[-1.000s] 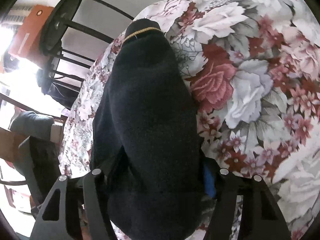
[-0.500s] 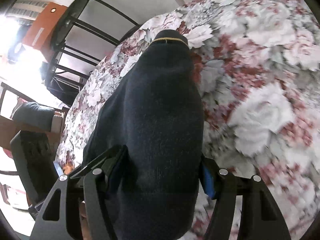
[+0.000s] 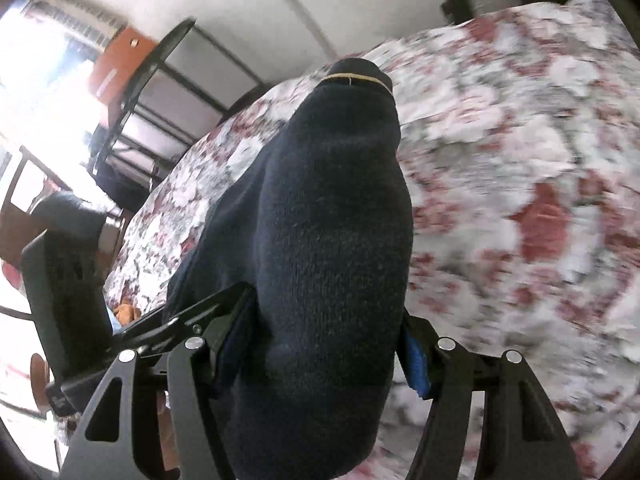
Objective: Fold small clothes
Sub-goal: 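Lift the navy bundle off the bedspread with both tools, then carry the bundle and lower it onto the white striped garment with both tools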
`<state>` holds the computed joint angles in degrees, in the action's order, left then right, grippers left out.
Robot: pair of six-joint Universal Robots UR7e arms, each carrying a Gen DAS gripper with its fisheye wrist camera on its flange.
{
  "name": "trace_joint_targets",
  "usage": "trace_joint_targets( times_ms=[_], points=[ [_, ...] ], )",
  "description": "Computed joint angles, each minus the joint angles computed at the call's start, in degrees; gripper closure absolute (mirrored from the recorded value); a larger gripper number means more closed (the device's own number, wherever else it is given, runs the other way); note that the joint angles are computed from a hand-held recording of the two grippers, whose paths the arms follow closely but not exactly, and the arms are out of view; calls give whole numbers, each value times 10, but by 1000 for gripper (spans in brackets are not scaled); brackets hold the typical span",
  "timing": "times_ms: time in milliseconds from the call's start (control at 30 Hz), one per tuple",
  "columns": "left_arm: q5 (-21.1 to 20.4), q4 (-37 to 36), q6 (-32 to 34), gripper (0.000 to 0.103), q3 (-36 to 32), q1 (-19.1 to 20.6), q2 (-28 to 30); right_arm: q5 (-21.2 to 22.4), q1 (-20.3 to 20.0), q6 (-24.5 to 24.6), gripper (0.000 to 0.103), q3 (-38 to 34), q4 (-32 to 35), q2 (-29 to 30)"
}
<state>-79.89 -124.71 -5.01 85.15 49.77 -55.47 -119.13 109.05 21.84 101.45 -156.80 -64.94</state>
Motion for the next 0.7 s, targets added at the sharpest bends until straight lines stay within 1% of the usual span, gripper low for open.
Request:
trace_joint_targets(
  times_ms=[133, 200, 367, 433, 533, 600, 700],
  points=[
    [-8, -3, 15, 48, -17, -43, 32, -35, 0, 4, 37, 54, -38, -67],
    [-20, -2, 22, 48, -36, -65, 56, -61, 3, 0, 37, 77, -55, -103],
    [-50, -7, 37, 48, -84, -113, 112, -106, -1, -3, 37, 130, -94, -201],
    [-61, -8, 40, 48, -107, -133, 138, -121, -3, -2, 37, 140, -107, -225],
    [-83, -5, 39, 48, -147, -156, 177, -154, -6, -18, 37, 156, -134, -268],
    [-95, -3, 44, 48, -177, -171, 205, -160, -13, -30, 37, 167, -147, -296],
    [-101, 1, 61, 48, -214, -191, 242, -144, -41, -41, 37, 188, -166, -342]
  ],
)
